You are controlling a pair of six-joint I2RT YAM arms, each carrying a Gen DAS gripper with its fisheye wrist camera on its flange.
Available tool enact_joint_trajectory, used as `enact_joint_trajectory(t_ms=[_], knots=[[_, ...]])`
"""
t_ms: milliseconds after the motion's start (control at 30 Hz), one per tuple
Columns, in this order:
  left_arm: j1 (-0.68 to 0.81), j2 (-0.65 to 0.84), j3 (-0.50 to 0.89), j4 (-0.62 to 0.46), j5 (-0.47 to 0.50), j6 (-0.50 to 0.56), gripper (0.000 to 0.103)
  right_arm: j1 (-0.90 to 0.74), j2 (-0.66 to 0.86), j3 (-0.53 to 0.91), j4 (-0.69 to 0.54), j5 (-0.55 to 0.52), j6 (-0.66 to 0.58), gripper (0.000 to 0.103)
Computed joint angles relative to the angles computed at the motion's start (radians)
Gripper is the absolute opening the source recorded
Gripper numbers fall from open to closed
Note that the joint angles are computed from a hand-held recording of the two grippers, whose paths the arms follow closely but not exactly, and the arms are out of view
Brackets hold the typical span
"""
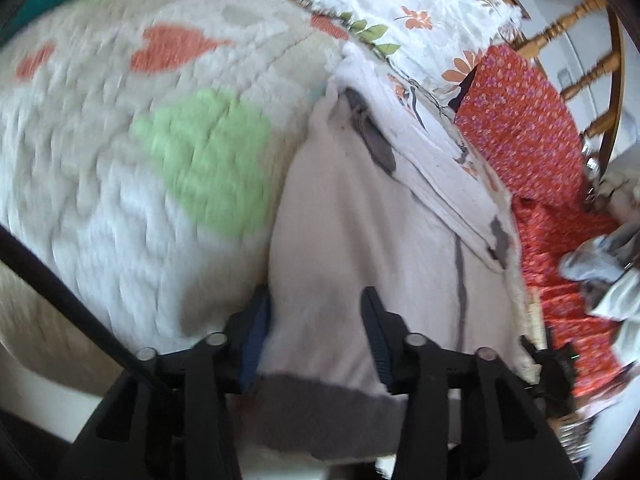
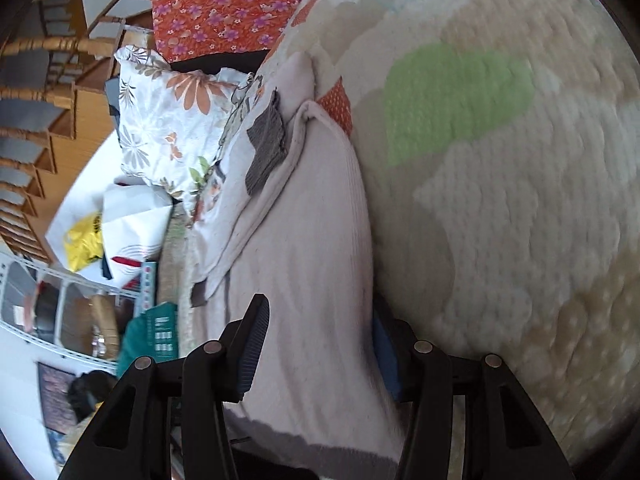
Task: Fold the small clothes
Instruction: 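Grasp the grey hem band with the left gripper while the right gripper grasps it too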
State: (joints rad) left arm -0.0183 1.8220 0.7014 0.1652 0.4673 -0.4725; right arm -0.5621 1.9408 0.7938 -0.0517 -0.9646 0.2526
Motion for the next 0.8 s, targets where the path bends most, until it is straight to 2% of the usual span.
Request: enact_joint_trajectory(t_ms=[100, 167, 367, 467, 800], knots=[[0.029, 0.006, -0.058, 0.059, 0.087, -0.064, 0.029, -0.019, 0.041, 0.001, -0.022, -0.09, -0.005, 0.054], [0.031, 0.004, -0.085, 0.088, 0.111, -0.096, 0.026, -0.019, 0.038, 0.0, -0.043, -0.098, -0.027, 0.054], [-0.031, -0.051, -0.122, 0.078, 0.026, -0.09, 0.028, 0.006, 0.027, -0.015, -0.126, -0.111, -0.128, 0.054], [-0.053, -0.065, -0.143, 0.082, 0.001, -0.086, 0.029, 0.028, -0.006, -0.051, -0.132, -0.088, -0.167, 0.054], [-0.056, -0.047, -0.174, 0.106, 0.029, -0.091, 0.03, 0.077, -0.132, -0.205, -0.084, 0.014, -0.235, 0.052]])
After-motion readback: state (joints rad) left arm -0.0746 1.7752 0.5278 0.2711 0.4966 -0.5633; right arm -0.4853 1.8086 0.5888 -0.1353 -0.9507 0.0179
